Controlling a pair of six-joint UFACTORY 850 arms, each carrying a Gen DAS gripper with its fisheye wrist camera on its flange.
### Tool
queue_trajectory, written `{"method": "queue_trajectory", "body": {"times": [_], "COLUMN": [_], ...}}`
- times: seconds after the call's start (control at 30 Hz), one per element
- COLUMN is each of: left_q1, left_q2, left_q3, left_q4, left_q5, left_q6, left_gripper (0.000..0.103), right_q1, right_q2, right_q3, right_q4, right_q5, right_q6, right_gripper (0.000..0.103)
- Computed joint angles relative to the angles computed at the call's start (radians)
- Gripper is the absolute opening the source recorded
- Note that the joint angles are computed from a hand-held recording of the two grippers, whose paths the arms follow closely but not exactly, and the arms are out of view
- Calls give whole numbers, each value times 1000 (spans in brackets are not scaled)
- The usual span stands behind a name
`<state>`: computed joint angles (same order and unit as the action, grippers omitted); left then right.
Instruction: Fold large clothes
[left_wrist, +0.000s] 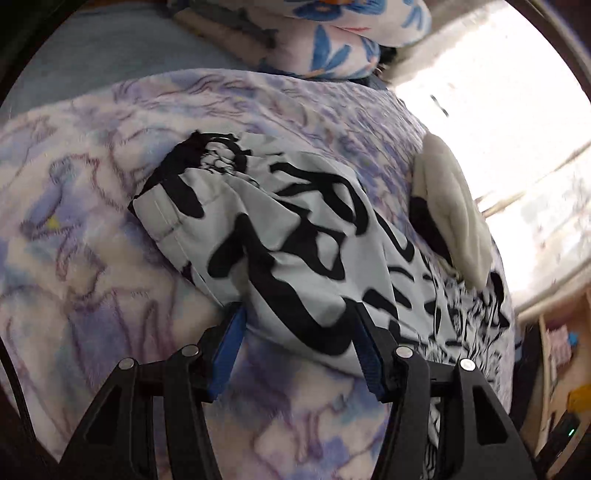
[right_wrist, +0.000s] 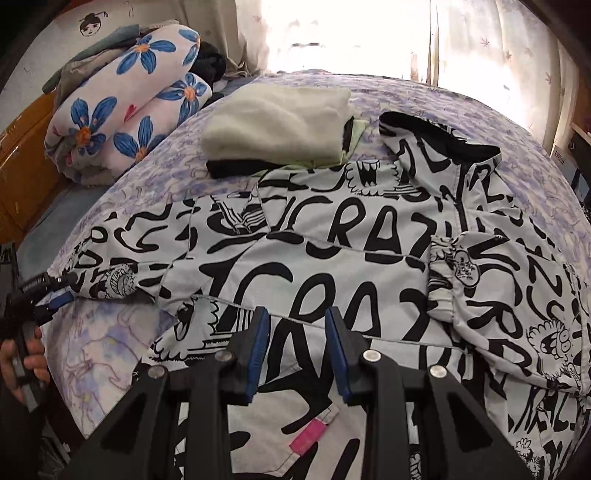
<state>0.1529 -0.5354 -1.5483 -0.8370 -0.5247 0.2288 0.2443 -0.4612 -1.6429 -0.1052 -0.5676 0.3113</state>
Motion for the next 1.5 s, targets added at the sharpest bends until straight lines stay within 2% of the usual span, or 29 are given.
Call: {"method": "queue_trajectory", "body": {"times": [0.1, 0.17, 0.23, 0.3, 0.4, 0.43, 0.47, 0.57, 0.77, 0.83, 1.0, 1.07, 1.17, 1.3, 1.37, 1.5], "left_q1": [9, 0, -23, -39, -70, -89, -105, -133, -186, -226, -329, -388, -465, -542, -564, -559], "left_q2": [-40, -59, -71, -88, -67, -53, -38, -13, 4, 3, -12, -32, -68, -134, -142, -105], "left_q3": [-29, -52, -83, -118, -122, -122, -121, -134, -170, -193, -244, -269, -289, -325, -309, -241], "left_q4": [-57, -29, 111, 209, 346, 438, 500, 535, 469, 479, 170, 53, 19, 165, 231, 256], "left_q5": [-5, 11, 47, 63, 134, 170, 201, 246, 239, 234, 181, 136, 77, -22, -43, -39], "left_q6": [1, -53, -180, -264, -362, -420, -451, -424, -308, -262, 123, 274, 356, 254, 201, 170], "left_gripper": [56, 53, 27, 9, 5, 4, 4, 4, 4, 4, 4, 4, 4, 18, 26, 41], "right_q1": [-4, -10, -16, -28, -43, -48, -52, -70, -101, -110, -142, -159, -184, -218, -235, -255], "right_q2": [-4, -4, 3, 11, 30, 37, 42, 65, 107, 121, 153, 174, 203, 226, 233, 229], "right_q3": [9, 21, 39, 57, 90, 100, 107, 141, 198, 215, 254, 277, 309, 343, 358, 363], "right_q4": [17, 30, 45, 66, 87, 89, 95, 134, 212, 230, 282, 286, 233, 163, 198, 306], "right_q5": [-5, -5, -2, 1, 13, 19, 23, 37, 69, 83, 106, 121, 140, 138, 134, 129], "right_q6": [-15, -21, -24, -31, -40, -41, -43, -65, -106, -114, -127, -112, -53, 17, -14, -126], "right_gripper": [32, 32, 32, 32, 32, 32, 32, 32, 32, 32, 32, 32, 32, 32, 32, 33]}}
